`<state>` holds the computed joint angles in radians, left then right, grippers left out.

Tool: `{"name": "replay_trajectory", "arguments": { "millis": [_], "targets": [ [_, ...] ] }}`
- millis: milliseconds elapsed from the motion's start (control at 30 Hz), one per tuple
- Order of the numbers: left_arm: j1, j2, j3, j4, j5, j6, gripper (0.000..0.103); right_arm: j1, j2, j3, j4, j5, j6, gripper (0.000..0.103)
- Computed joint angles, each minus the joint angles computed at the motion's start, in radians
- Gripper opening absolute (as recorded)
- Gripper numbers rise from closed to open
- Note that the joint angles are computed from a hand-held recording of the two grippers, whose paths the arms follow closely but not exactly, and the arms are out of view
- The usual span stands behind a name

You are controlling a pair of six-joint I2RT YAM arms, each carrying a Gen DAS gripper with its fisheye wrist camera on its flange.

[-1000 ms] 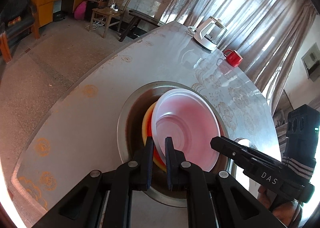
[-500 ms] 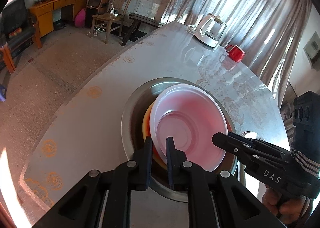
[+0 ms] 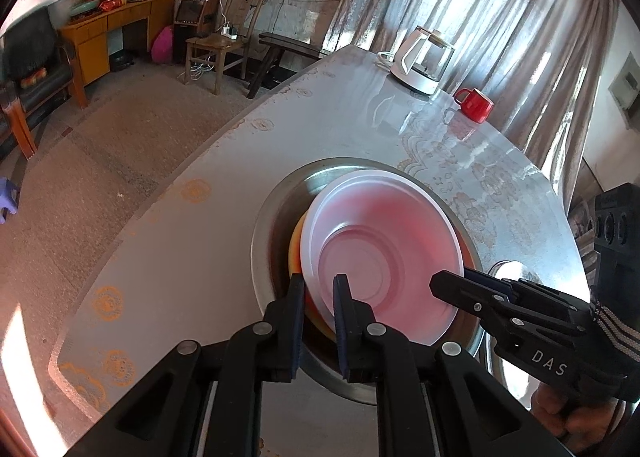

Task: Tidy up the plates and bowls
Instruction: 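Lower the red bowl into the yellow bowl inside the basin, then grasp the steel basin rim with the left tool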

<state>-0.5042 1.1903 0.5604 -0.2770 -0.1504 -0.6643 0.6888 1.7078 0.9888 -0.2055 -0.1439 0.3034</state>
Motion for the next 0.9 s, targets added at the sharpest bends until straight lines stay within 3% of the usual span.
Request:
{"name": "replay_trajectory", "arguments": {
  "millis": [900],
  "targets": [
    [0.003,-0.066,-0.021,0.007,-0.013,0.008,0.032,-0.057,-0.119,-0.147,0.127,-0.019,0.05,0.025]
  ]
}}
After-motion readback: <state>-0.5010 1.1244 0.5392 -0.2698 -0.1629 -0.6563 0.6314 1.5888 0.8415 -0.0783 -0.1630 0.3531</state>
